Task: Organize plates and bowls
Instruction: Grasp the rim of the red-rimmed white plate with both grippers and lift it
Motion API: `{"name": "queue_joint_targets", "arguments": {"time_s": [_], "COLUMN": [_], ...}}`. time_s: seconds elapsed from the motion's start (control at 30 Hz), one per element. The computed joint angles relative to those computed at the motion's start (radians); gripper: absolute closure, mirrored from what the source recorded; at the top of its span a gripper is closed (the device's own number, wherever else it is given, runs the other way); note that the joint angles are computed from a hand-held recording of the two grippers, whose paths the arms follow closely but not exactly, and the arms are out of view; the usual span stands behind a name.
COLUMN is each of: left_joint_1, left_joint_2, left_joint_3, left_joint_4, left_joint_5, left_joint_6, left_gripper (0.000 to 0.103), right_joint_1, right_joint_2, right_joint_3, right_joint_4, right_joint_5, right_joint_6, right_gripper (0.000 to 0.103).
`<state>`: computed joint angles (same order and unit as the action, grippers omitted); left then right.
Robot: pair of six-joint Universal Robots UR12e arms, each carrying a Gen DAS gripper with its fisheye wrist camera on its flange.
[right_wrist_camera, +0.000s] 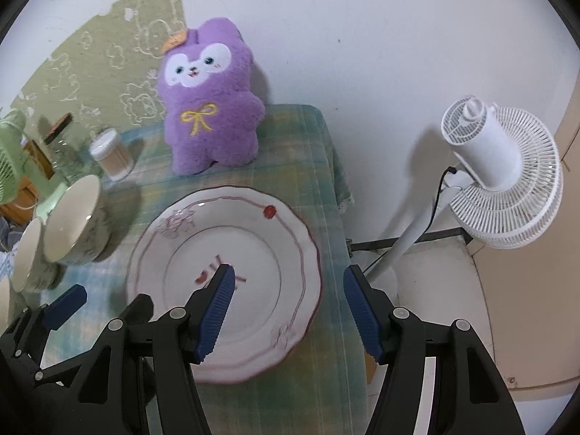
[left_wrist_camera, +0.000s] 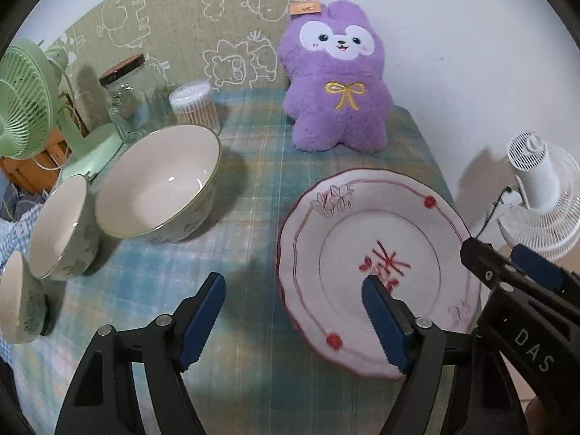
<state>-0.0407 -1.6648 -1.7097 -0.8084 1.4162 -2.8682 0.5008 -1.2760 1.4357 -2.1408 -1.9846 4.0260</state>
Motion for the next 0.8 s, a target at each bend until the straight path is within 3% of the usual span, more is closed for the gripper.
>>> {"name": "queue_joint_targets", "arguments": {"time_s": [0.27,0.4,0.67,0.8], "left_joint_1": [-0.020,-0.024,-0.030,-0.023], "left_joint_2": [-0.048,-0.066,-0.072,-0.071], "left_joint_3": [0.033,0.051,0.053,0.056], "left_joint_4": [-0.013,-0.051,-0.048,-0.051], "left_joint_5": [0.007,0.006,0.030,0.006], "left_joint_6": [0.017,0.009,0.005,0.012], "left_gripper": [0.037,0.050,0.056,0.056], "right_joint_1": [-0.033,-0.040,-0.033,-0.032], "right_joint_2": [0.024,0.037,0.059,0.063], "right_joint_3": [0.005,-0.001,-0.030,-0.045], "right_joint_4": [-0.026,-0.021,0.031,0.072], "right_joint_5": [0.046,0.065,0.031,0.032], "right_joint_6": [-0.017,-0.033,-0.024,-0.013], "right_gripper": [0.038,0.049,0.053,0.053]}}
